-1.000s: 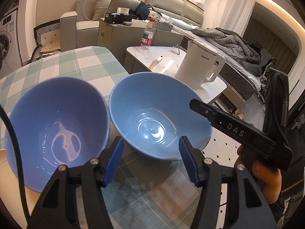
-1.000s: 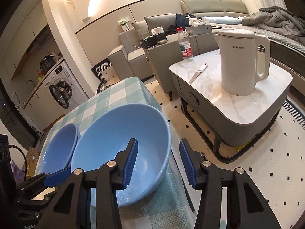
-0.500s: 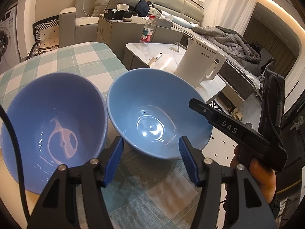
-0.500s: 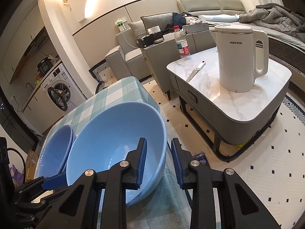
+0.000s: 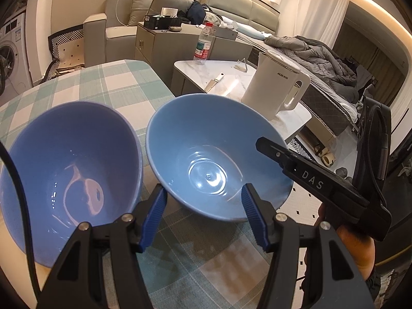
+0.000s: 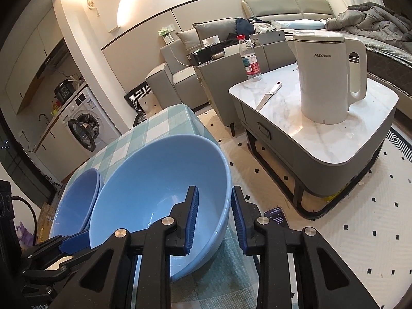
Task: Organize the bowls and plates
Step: 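Lift the nested blue bowls and carry them over the third blue bowl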
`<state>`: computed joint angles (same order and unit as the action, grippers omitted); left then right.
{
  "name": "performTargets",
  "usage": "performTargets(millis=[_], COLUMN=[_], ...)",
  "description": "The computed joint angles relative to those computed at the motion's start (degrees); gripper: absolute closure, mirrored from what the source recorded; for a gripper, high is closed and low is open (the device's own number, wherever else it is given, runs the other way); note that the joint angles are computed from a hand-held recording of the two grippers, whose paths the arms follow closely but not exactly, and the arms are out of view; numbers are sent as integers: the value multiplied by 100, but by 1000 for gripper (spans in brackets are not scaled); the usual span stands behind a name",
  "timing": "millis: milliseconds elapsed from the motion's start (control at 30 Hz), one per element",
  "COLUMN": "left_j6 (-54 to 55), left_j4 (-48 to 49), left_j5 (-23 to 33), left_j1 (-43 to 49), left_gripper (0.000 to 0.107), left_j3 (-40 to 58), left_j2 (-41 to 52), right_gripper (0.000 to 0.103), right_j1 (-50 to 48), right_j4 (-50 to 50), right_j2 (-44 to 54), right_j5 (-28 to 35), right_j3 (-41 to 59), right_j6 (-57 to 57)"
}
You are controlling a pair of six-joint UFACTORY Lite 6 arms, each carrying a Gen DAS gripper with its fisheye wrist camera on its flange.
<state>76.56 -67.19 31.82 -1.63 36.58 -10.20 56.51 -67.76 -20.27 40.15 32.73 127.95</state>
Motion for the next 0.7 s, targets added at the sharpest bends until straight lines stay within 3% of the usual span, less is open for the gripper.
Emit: performTargets(millis=[700], left_j6=[567], left_j4=[-350], left_j5=[-313], left_j1=[-146], left_gripper=[47], left_j3=[-177], left_j2=[-141], right_gripper=[75], right_j1=[102], right_j4=[115], right_j2=[283], right_j5=[243], right_j3=[234], right_j6=[-451])
